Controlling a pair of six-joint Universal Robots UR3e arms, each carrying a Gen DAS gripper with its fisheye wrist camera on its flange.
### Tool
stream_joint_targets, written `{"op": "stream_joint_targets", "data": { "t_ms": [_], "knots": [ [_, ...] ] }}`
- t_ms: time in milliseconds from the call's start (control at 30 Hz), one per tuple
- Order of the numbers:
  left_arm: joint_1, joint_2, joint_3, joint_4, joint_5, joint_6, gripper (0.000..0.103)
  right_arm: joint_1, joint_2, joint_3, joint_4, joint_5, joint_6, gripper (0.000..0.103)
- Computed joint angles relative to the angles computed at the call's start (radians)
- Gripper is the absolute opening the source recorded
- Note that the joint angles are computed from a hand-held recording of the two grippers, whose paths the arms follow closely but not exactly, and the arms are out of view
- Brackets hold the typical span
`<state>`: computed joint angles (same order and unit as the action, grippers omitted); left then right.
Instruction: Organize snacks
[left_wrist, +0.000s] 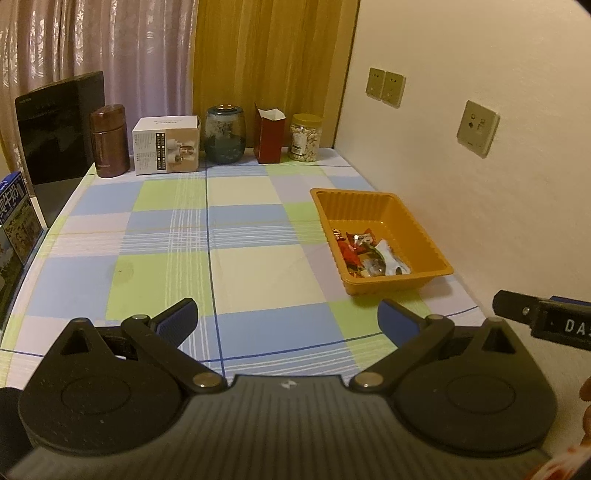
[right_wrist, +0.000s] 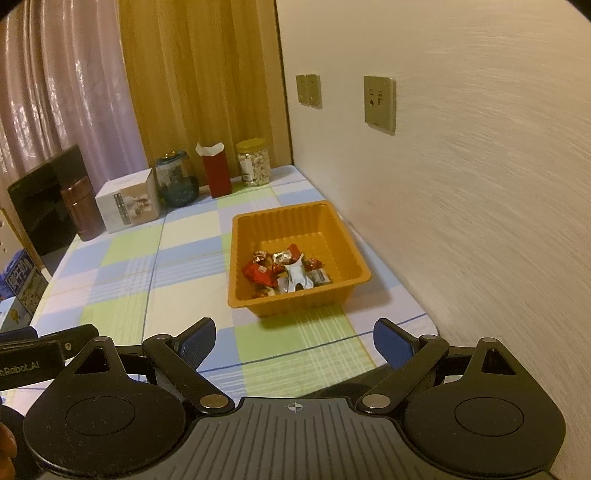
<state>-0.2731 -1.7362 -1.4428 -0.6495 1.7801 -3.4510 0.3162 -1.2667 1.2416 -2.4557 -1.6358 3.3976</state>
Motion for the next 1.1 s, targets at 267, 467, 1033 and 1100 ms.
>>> {"op": "stream_joint_targets", "data": {
  "t_ms": [267, 467, 1033, 1100],
  "knots": [
    [-0.008, 0.021, -0.018, 0.008, 0.015, -0.001, 0.103, 0.008, -0.039, 0.054, -0.016, -0.005, -0.001, 0.092],
    [-0.013, 0.023, -0.022, 0.015, 0.032, 0.001, 0.103, 0.011, -0.036, 0.053, -0.015, -0.005, 0.006, 0.092],
    [-0.008, 0.023, -0.028, 0.022, 0.031, 0.014, 0.103, 0.011, -0.038, 0.061, -0.026, -0.007, 0.020, 0.092],
    [-0.008, 0.024, -0.029, 0.022, 0.030, 0.014, 0.103, 0.011, -0.038, 0.061, -0.025, -0.006, 0.020, 0.092]
  ]
}}
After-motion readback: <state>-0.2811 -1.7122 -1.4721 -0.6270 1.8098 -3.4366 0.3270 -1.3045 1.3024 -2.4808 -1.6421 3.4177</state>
